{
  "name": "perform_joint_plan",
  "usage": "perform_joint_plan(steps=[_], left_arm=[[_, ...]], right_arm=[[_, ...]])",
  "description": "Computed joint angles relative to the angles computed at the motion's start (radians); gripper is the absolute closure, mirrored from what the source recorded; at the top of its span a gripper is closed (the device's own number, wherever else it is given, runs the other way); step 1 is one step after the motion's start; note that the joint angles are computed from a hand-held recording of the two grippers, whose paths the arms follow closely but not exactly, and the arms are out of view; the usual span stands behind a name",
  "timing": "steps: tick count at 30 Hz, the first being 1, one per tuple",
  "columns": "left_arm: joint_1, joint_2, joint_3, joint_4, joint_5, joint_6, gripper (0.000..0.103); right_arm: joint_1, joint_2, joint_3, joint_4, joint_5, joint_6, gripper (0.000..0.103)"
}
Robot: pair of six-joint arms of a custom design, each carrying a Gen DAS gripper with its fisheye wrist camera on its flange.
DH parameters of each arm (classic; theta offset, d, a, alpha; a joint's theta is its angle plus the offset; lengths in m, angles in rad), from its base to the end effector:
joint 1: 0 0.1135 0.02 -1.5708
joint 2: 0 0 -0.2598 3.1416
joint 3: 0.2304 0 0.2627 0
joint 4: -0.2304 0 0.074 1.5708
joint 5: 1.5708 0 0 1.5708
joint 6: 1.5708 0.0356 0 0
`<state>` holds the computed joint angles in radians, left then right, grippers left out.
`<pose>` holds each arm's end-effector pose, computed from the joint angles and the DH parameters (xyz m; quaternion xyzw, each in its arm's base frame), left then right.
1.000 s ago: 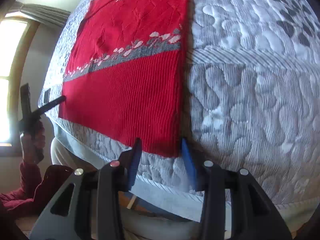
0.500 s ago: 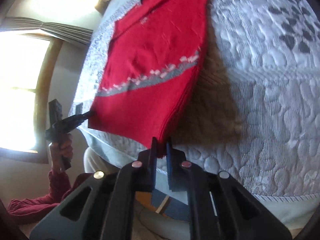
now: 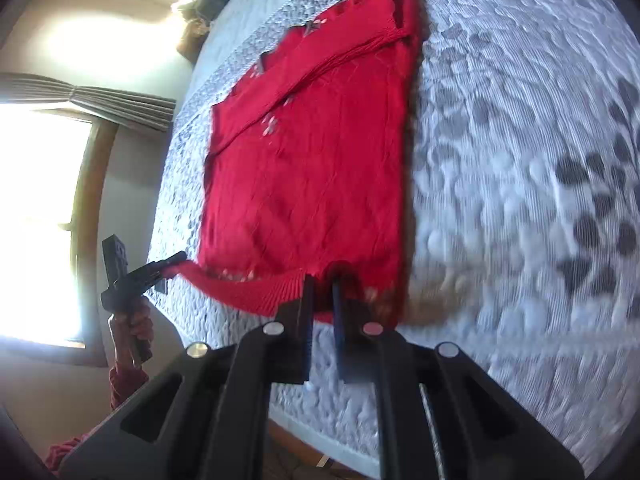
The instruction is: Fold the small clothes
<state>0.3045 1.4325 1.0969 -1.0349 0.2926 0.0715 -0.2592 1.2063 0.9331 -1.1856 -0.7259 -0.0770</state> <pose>0.2577 0.0702 0.2373 -0.0999 0.9794 -0.1240 0.1243 0.2004 -0.0287 0.2450 0.0651 0.9313 0.3407 0.1109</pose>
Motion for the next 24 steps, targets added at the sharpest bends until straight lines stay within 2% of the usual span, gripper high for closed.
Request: perform_joint_plan(steps=[1, 3, 4, 6, 7, 11, 12, 14, 19, 24], left_arm=[[-0.005, 0.032, 0.017, 0.02, -0.016, -0.009, 0.096], [-0.012, 0.098, 0.054, 0.056, -0.057, -0.025, 0.092], [-0.014, 0.122, 0.069, 0.07, -0.08, -0.027, 0.09], [-0.004, 0.156, 0.092, 0.094, -0.121, -0.016, 0.087], [0.001, 0.158, 0.099, 0.098, -0.139, -0.011, 0.086], [0.006, 0.088, 0.08, 0.101, -0.124, 0.058, 0.086], [-0.012, 0.058, 0.066, 0.099, -0.122, 0.083, 0.086], [-0.077, 0.001, 0.035, 0.095, -0.135, 0.134, 0.083], [-0.26, -0.087, -0.053, 0.115, -0.226, 0.191, 0.075], [-0.289, -0.063, -0.092, 0.158, -0.284, 0.212, 0.075]], right_arm=[[0.016, 0.051, 0.024, 0.034, 0.022, 0.019, 0.094], [0.037, 0.112, 0.052, 0.086, 0.074, 0.045, 0.08], [0.051, 0.138, 0.068, 0.117, 0.125, 0.07, 0.079], [0.059, 0.172, 0.087, 0.147, 0.165, 0.08, 0.065], [0.05, 0.179, 0.092, 0.156, 0.174, 0.07, 0.065], [0.02, 0.178, 0.103, 0.141, 0.125, -0.014, 0.063], [0.024, 0.18, 0.111, 0.125, 0.115, -0.046, 0.057], [0.058, 0.17, 0.118, 0.103, 0.13, -0.1, 0.05], [0.162, 0.194, 0.131, 0.096, 0.184, -0.122, 0.05], [0.203, 0.253, 0.128, 0.099, 0.237, -0.097, 0.05]])
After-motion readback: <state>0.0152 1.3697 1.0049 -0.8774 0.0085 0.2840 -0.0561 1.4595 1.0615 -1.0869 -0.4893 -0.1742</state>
